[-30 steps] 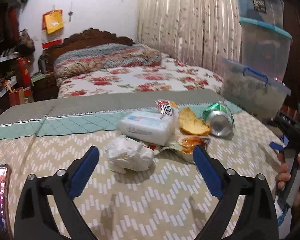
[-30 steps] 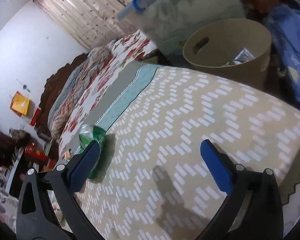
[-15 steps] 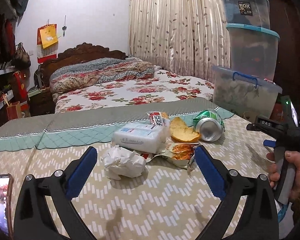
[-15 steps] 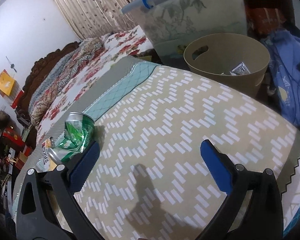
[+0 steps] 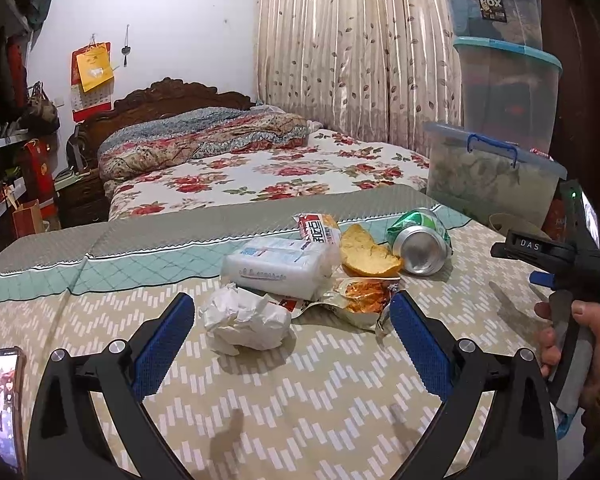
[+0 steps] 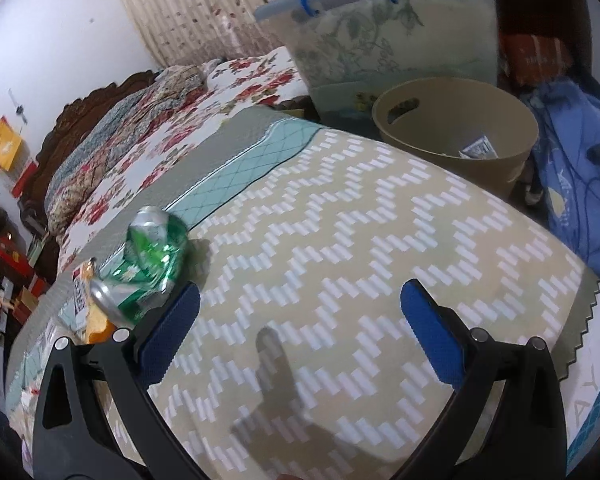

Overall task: Collect trash
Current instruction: 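Move both tools back toward the remaining trash on the bed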

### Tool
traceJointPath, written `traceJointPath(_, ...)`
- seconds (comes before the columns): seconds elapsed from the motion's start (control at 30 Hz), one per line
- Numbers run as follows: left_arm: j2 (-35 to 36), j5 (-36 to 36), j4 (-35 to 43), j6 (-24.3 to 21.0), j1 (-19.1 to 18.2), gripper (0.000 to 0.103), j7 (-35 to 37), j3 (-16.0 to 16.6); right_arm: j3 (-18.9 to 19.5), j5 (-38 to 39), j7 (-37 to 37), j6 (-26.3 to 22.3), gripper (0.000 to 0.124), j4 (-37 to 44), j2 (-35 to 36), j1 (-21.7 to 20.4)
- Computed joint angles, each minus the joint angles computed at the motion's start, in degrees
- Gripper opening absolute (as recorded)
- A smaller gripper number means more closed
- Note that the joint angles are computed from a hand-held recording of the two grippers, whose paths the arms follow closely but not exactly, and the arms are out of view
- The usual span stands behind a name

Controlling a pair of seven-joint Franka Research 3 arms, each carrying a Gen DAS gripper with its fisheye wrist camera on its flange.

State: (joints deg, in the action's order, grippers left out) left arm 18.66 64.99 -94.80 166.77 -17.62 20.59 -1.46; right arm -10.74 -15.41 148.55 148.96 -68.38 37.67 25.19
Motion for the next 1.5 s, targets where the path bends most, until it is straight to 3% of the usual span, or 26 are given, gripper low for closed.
traceJointPath(0.27, -0.01, -0.75, -0.08, -0.71, -0.12, 0.094, 0.65, -0.13, 3.87, 3.83, -10.32, -8.19, 0.099, 10.86, 5.7, -1.06)
traceJointPath(0.47, 0.21, 1.76, 0.28, 0.23, -0.73, 0.094, 2.92, -0.2, 4.13, 6.92, -10.77, -2.92, 0.1, 6.15, 3.82, -1.7)
traceJointPath(0.67, -0.41, 8.37, -0.18, 1.93, -1.65, 0.094, 0.57, 0.5, 3.35, 7.2, -10.88, -3.58, 0.1, 6.64, 4.08, -1.11)
traceJointPath(0.83, 0.27, 3.06, 0.09, 2.0, 0.1, 0.094, 4.73, -1.12, 3.18, 7.07, -10.86, -4.33, 0.1, 7.3, 4.33, -0.98)
traceJointPath(1.03, 0.43, 3.74, 0.52, 0.27, -1.37, 0.094, 5.03, -0.42, 3.29, 7.19, -10.85, -4.04, 0.1, 7.24, 4.34, -1.05)
traceJointPath(1.1, 0.66, 2.15, 0.61, -0.07, -1.0, 0.094, 6.78, -0.96, 3.37, 7.38, -10.8, -3.4, 0.1, 6.69, 4.09, -1.15)
traceJointPath(1.23, 1.57, -13.42, 0.08, -0.91, 3.02, 0.094, 20.11, -5.47, 3.52, 7.93, -10.72, -1.94, 0.1, 5.55, 3.56, -1.32)
traceJointPath(1.5, 1.79, -21.49, -0.39, -0.63, 1.53, 0.094, 22.5, -3.22, 3.94, 10.12, -11.03, 3.28, 0.1, 1.25, 1.71, -2.09)
